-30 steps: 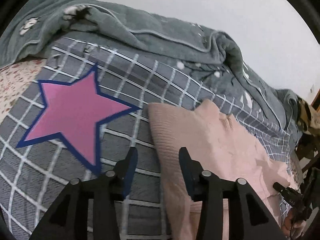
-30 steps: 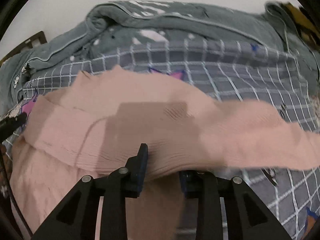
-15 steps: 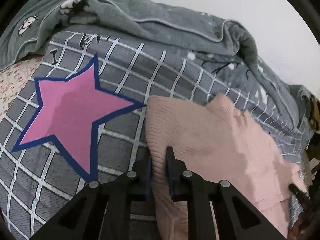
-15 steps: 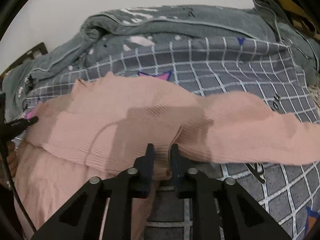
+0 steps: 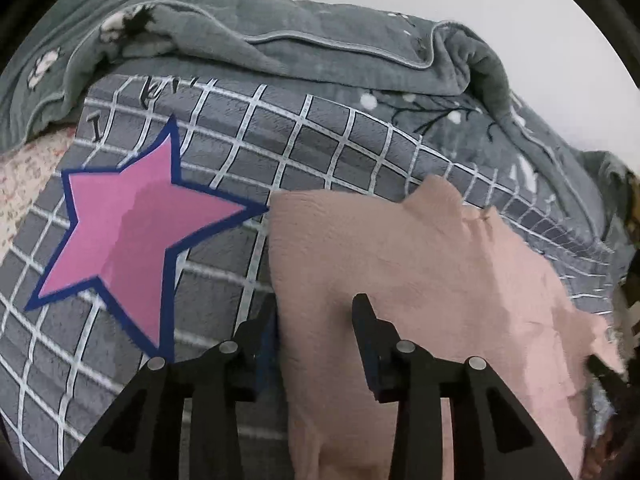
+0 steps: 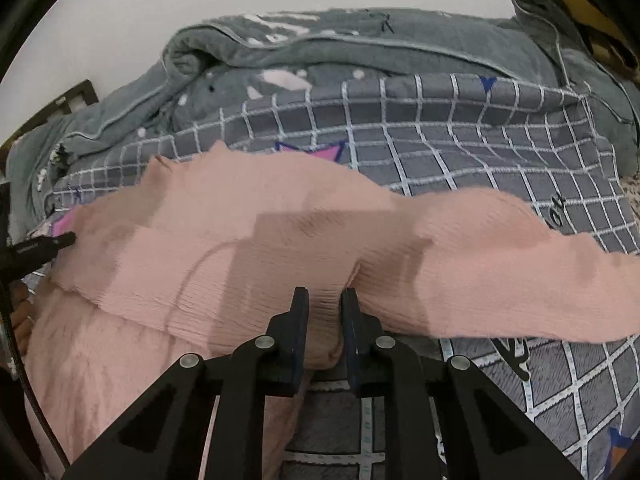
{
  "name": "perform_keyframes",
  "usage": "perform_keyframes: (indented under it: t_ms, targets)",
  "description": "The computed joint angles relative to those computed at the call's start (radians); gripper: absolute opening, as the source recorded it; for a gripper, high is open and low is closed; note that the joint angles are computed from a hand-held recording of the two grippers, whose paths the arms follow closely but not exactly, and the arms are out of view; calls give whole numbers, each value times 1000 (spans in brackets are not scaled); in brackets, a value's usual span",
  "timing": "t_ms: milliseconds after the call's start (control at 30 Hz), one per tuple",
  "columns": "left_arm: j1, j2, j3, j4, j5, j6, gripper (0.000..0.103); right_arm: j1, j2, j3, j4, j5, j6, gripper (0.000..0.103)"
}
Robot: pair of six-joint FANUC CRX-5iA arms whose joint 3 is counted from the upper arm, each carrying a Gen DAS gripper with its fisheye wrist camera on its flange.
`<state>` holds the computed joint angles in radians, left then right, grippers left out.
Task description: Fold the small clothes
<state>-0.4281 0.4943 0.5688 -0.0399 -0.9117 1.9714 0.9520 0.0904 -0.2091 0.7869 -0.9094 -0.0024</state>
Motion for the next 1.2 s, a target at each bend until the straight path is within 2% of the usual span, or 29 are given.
perform_keyframes:
  t_ms: [33, 133, 200, 233, 267, 333, 400, 533, 567, 633, 700, 733, 867, 967, 1067, 1200]
  targets:
    - [-6, 5, 15, -35, 1, 20, 14, -1, 0, 0, 9, 4, 0, 16]
    - [13, -6, -1, -33, 28, 53, 13, -3, 16, 31, -15, -20, 47, 16]
    - [17, -4, 4, -43, 9, 60, 13, -1, 13, 34, -33, -36, 67, 17]
    - [17, -10, -4, -45, 6, 52, 15, 2, 5, 26, -34, -45, 68, 21]
    - [15, -13, -4, -56, -3, 58, 21, 6, -2, 18, -30, -56, 61, 26]
    - [10, -29, -9, -78, -17, 68, 27, 17, -28, -15, -19, -82, 34, 30]
    - [10, -55, -39, -70, -6, 53, 31, 25, -57, -43, -23, -99, 14, 30]
    - [9, -105, -118, 16, 28, -30, 39, 51, -134, -117, -18, -150, -49, 30]
    - [3, -106, -122, 21, 24, -40, 44, 59, -151, -133, -15, -164, -66, 31]
    - [-28, -91, -91, -39, -22, -18, 44, 72, -180, -160, -11, -195, -94, 32]
    - [-72, -52, -8, -177, -131, 60, 45, 86, -213, -190, -5, -224, -126, 35]
    - [-82, -47, 0, -213, -145, 88, 45, 94, -238, -214, 1, -243, -153, 38]
    - [-103, -57, -5, -267, -150, 134, 47, 122, -329, -301, 21, -324, -254, 47]
    - [-112, -65, -18, -291, -152, 159, 58, 121, -392, -358, 21, -369, -313, 49]
    - [-102, -75, -42, -274, -123, 162, 63, 100, -449, -402, 6, -367, -344, 50]
    - [-108, -66, -31, -285, -127, 169, 66, 29, -516, -460, -28, -279, -363, 56]
